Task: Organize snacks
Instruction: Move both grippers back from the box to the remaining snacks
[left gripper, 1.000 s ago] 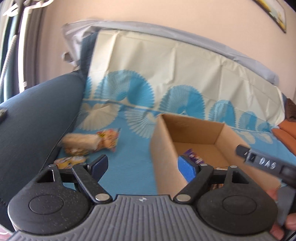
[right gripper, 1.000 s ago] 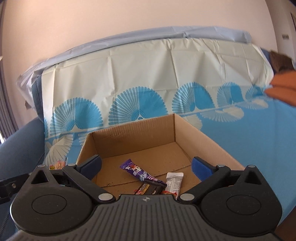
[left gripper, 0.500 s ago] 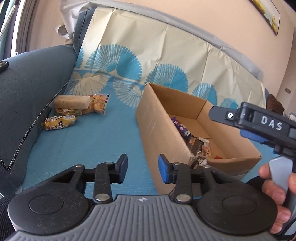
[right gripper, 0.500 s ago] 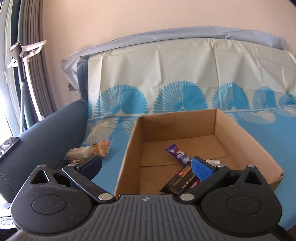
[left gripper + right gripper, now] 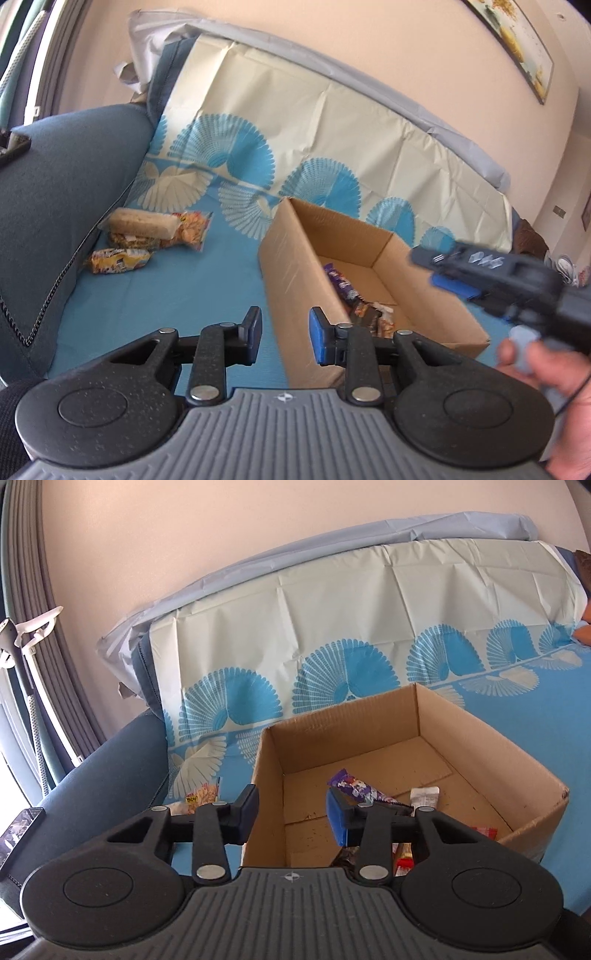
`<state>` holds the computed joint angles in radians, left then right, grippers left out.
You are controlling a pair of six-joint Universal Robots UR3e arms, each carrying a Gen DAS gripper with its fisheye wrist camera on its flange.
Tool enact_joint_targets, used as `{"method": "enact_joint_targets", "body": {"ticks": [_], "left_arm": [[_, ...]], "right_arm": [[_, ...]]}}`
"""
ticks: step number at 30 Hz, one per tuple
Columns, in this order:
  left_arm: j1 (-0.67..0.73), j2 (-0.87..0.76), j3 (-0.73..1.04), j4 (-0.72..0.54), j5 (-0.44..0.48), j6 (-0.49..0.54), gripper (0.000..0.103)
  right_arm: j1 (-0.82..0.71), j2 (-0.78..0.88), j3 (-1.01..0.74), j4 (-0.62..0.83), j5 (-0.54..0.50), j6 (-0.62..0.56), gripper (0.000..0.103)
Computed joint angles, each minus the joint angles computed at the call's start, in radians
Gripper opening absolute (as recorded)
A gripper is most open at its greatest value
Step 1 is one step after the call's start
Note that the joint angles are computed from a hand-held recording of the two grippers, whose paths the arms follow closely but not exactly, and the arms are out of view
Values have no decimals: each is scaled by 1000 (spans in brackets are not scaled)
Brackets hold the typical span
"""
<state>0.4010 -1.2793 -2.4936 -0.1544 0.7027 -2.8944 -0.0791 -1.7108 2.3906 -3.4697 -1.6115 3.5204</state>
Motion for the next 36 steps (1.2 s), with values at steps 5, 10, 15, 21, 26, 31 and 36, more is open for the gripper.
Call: {"method": "enact_joint_targets", "body": {"ticks": [5,10,15,21,26,31,36], "left_arm": [[-51,-227,110,152,76,-224,31],[-146,-464,308,237,211,-443,31],[-217,-704,535,355,399,-714,31],[-228,-886,736,299,575,-894,31],[-217,-977,879,183,577,-975,54],[-244,-1034,990,84,638,-1017,61],[-267,-1080,1055,80,668,-1026,64]], "right_arm": [[-204,-228,68,140,218,-106,48],[-422,-404,197,203,437,-162,48],[-461,-380,227,149,522,-177,48],[-435,-315,199,135,530,-213,48],[-397,-235,138,155,489,-196,48],[-359,-153,10,248,442,-128,49],[-240,12,-269,349,357,-108,51]]}}
